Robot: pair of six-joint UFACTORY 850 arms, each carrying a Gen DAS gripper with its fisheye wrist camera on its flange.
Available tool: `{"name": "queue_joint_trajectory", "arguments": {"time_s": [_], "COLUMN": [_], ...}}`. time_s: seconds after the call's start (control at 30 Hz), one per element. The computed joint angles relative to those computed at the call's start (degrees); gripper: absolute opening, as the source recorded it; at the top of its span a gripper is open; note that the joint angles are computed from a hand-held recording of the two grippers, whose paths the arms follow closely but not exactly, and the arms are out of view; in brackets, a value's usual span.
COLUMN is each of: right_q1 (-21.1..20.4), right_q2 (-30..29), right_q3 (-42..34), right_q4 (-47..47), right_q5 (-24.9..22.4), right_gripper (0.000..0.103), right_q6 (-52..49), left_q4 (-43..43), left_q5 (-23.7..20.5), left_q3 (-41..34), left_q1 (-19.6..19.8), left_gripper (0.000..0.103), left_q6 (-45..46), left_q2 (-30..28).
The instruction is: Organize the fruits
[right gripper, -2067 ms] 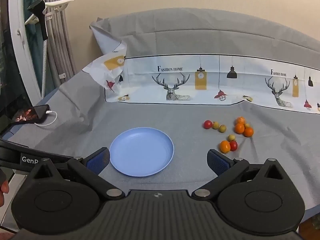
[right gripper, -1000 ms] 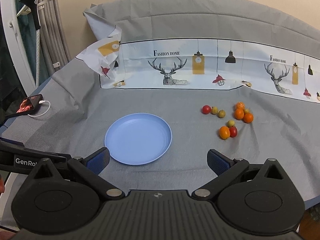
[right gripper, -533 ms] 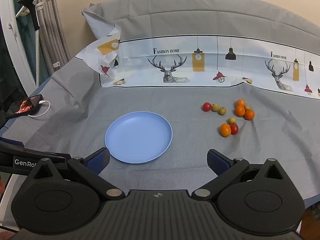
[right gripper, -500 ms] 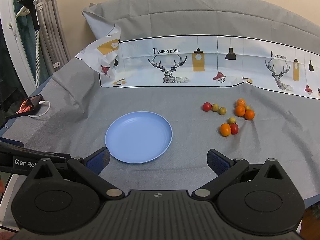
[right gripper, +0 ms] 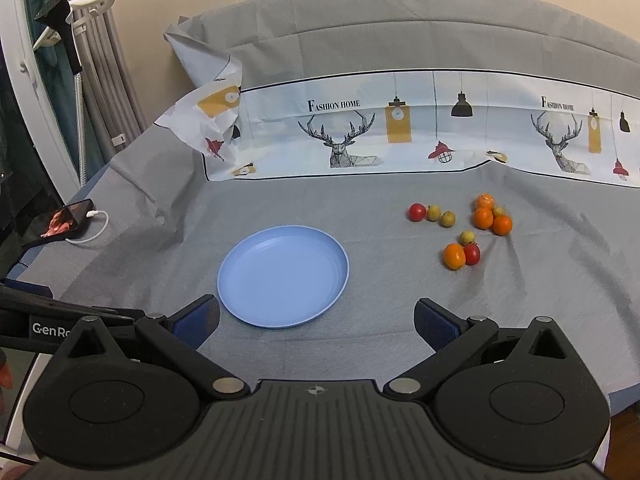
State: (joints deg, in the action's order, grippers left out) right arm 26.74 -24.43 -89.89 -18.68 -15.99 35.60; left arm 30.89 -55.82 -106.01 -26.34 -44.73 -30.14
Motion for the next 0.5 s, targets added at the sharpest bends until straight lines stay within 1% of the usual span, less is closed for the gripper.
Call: {"name": "queue_joint_trajectory", "arguments": {"time_s": [0.07,0.3,0.5], "right_q1": [0.0,-1.1,-2.4], "right_q2": [0.3,2.2,3.6], "right_q3": [0.3,3.4,5.9], "right_q4": [-0.5,-0.5,-2.8], "right_q5": [0.0,2.5,3.7], "right_gripper": [0.103,0.103,0.103], "right_q6": [0.9,3.1,7.6], "left_q4": [0.1,0.1,0.1], "left_q5": [-0.1,-1.3,-3.0], "left_q3": [-0.1,-1.5,-3.7], "left_q1": [-0.2,-1.5,-2.7], "left_gripper": [0.103,0.103,0.103], "left_q6": [0.3,1.2,2.5], "left_q2": [0.0,-0.8,-2.5]}}
